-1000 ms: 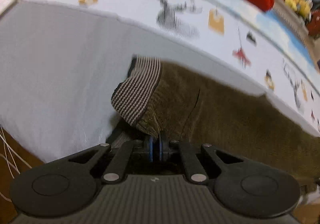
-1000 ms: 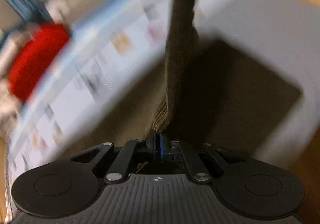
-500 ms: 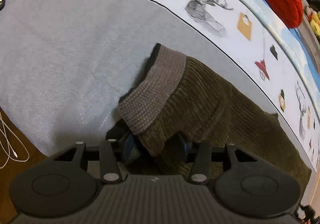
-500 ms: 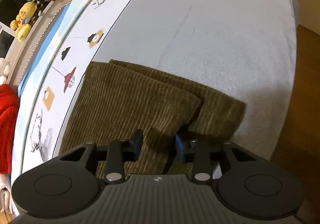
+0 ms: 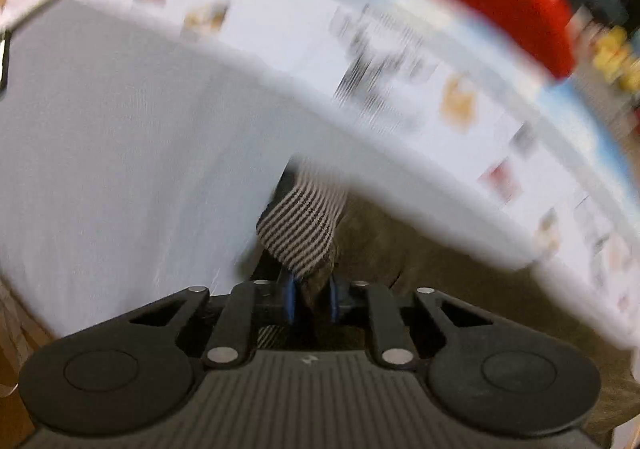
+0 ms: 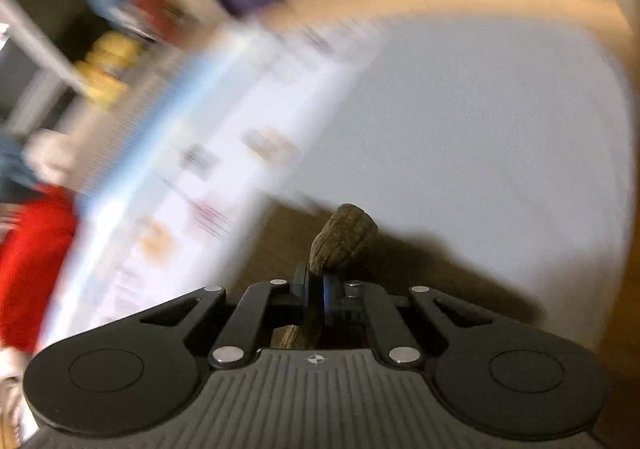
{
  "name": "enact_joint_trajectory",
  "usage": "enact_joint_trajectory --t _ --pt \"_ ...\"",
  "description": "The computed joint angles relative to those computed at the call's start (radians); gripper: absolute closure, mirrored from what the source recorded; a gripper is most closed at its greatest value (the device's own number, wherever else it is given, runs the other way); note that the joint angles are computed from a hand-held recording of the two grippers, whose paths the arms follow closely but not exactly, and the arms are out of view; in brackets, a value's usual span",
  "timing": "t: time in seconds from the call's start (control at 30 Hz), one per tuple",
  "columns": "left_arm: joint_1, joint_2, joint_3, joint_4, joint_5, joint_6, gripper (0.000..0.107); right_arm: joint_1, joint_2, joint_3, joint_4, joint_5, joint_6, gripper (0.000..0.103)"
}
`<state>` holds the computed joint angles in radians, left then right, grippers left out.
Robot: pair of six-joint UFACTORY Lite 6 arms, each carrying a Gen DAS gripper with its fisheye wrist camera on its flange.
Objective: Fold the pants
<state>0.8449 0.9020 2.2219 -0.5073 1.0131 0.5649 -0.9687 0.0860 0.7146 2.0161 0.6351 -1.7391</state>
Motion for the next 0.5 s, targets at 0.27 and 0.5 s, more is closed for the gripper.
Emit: enact_joint_trajectory --t 0.27,0.5 --pt "0.044 0.051 0.048 0.096 0.171 0.097 0.091 -0.082 0.062 0.048 -0.498 -0.24 0.358 0.097" --pt "0.057 0.147 0.182 0.137 0.265 0.086 0.091 -0.145 0.198 0.129 -0.692 -0.166 0.45 0.097"
